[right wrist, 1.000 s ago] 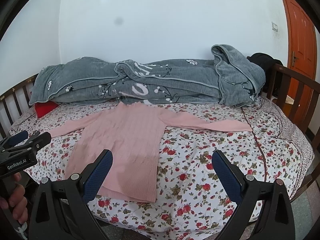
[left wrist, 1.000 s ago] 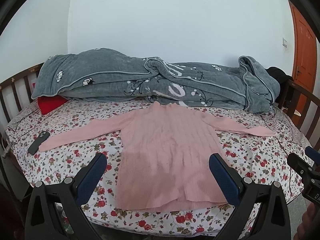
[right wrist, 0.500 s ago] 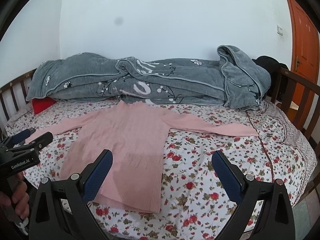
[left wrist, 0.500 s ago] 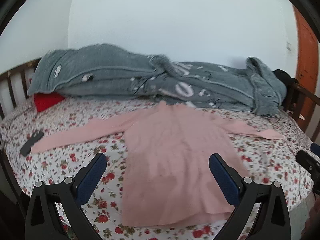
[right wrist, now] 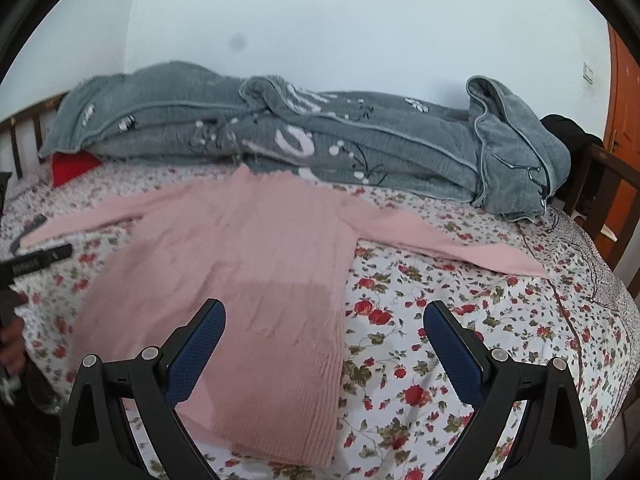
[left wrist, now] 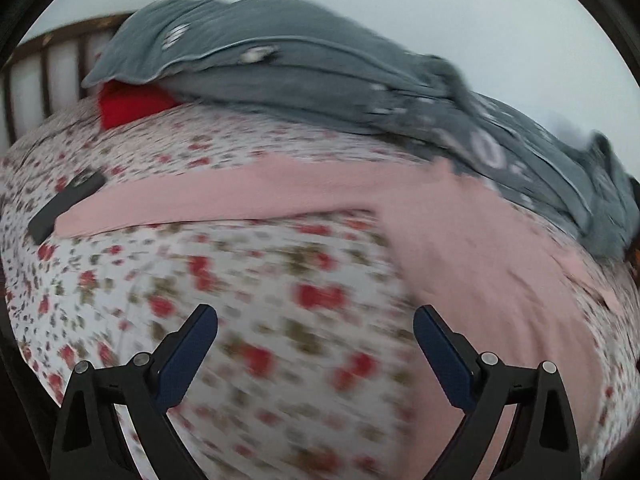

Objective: Fold small clothes
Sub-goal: 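Grasp the pink sweater's sleeve cuff with the left gripper and lift it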

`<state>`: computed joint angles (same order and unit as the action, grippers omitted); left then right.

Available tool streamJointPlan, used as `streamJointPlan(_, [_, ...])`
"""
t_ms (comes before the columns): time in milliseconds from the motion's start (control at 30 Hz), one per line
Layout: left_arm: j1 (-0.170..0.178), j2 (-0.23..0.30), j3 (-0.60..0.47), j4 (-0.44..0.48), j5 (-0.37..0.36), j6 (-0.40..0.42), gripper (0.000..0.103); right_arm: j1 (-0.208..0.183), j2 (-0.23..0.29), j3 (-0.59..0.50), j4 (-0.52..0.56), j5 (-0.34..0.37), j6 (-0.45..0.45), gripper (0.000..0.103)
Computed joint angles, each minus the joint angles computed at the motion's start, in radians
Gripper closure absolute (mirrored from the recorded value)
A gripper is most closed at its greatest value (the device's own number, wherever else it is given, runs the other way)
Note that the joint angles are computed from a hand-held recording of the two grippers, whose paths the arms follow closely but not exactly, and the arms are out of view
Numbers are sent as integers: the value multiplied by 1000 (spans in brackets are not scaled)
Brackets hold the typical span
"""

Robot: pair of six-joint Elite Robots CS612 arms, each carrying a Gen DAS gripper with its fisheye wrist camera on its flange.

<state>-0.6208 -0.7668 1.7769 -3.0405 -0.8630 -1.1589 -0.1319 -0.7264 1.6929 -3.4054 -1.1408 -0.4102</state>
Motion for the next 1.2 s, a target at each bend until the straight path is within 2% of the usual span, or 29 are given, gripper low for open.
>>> streamJointPlan(67, [27, -3, 31, -43, -17, -48, 9, 6, 16, -19, 13, -11, 7, 5])
streamJointPlan(133, [59, 3, 67, -136, -48, -92, 9, 9, 30, -34, 12, -18, 28, 5])
streamJointPlan(167, [73, 6, 76, -157, -57, -109, 14, 10, 36, -42, 16, -24, 39, 5])
streamJointPlan(233, [101, 10, 103, -201, -72, -157, 18, 16, 42, -65, 79, -43, 53, 7])
streamJointPlan(300, [117, 15, 123, -236, -68, -208, 19, 21, 43, -89, 160, -55, 51, 13])
streamJointPlan(433, [148, 47, 153, -390, -85, -268, 26, 30, 57, -106, 168, -91, 61, 13])
streamJointPlan(500, [158, 57, 149, -418, -76, -273, 28, 33, 63, -117, 187, -89, 67, 13])
streamJointPlan(600, [179, 56, 149, -410, -64, -305, 32, 30, 69, -133, 236, -56, 88, 13])
streamJointPlan(667, [193, 56, 155, -415, -67, -334, 39, 32, 72, -140, 244, -56, 92, 13])
streamJointPlan(900, [224, 15, 172, -284, -43, -473, 56, 26, 75, -148, 204, -74, 81, 13])
streamJointPlan(933, [225, 0, 167, -229, -38, -474, 66, 21, 75, -149, 202, -68, 82, 13])
streamJointPlan(967, [224, -15, 161, -172, -28, -472, 83, 16, 75, -149, 199, -62, 82, 13])
streamJointPlan(1033, [216, -43, 141, -55, 4, -472, 96, 6, 78, -153, 198, -46, 81, 13])
streamJointPlan(1100, [205, -61, 117, -9, 33, -439, 96, 0, 82, -158, 191, -40, 75, 13])
streamJointPlan(1200, [178, -75, 46, 81, 92, -345, 96, -8, 93, -167, 167, -34, 69, 13])
